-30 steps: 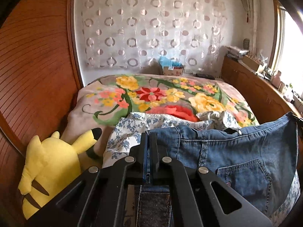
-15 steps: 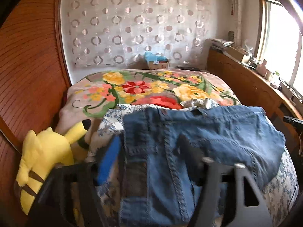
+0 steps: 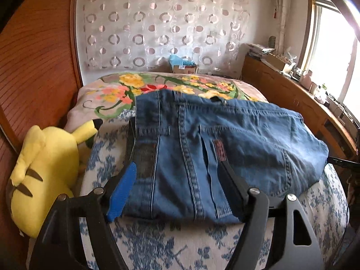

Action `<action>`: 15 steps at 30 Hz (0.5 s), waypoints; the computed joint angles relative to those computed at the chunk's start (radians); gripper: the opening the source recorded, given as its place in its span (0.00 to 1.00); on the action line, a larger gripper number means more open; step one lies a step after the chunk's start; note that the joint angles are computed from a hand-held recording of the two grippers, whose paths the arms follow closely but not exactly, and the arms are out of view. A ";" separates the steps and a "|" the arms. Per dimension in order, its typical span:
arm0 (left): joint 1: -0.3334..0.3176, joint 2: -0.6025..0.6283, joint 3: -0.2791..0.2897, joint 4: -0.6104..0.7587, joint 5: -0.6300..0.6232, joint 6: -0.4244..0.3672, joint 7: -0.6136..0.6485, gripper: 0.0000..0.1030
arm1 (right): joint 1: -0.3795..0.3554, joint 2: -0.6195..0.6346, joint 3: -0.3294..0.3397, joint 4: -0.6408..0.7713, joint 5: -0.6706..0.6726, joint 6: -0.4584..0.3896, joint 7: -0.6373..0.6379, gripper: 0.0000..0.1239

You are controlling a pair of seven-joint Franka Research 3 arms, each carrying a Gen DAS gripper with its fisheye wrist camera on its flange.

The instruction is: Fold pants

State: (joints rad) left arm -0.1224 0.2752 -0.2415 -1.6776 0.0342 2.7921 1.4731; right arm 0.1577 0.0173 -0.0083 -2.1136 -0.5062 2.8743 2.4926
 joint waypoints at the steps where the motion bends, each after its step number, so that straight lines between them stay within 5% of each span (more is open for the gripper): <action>1: -0.001 -0.004 0.002 -0.008 0.002 -0.002 -0.004 0.73 | -0.001 0.003 0.000 -0.003 0.018 0.008 -0.010 0.40; 6: -0.001 -0.028 0.001 -0.052 -0.001 0.001 -0.010 0.73 | -0.005 0.007 -0.004 -0.020 0.054 0.050 0.026 0.50; 15: -0.012 -0.037 0.019 -0.076 0.028 -0.009 -0.033 0.73 | 0.022 0.047 -0.039 0.001 -0.001 0.085 0.167 0.52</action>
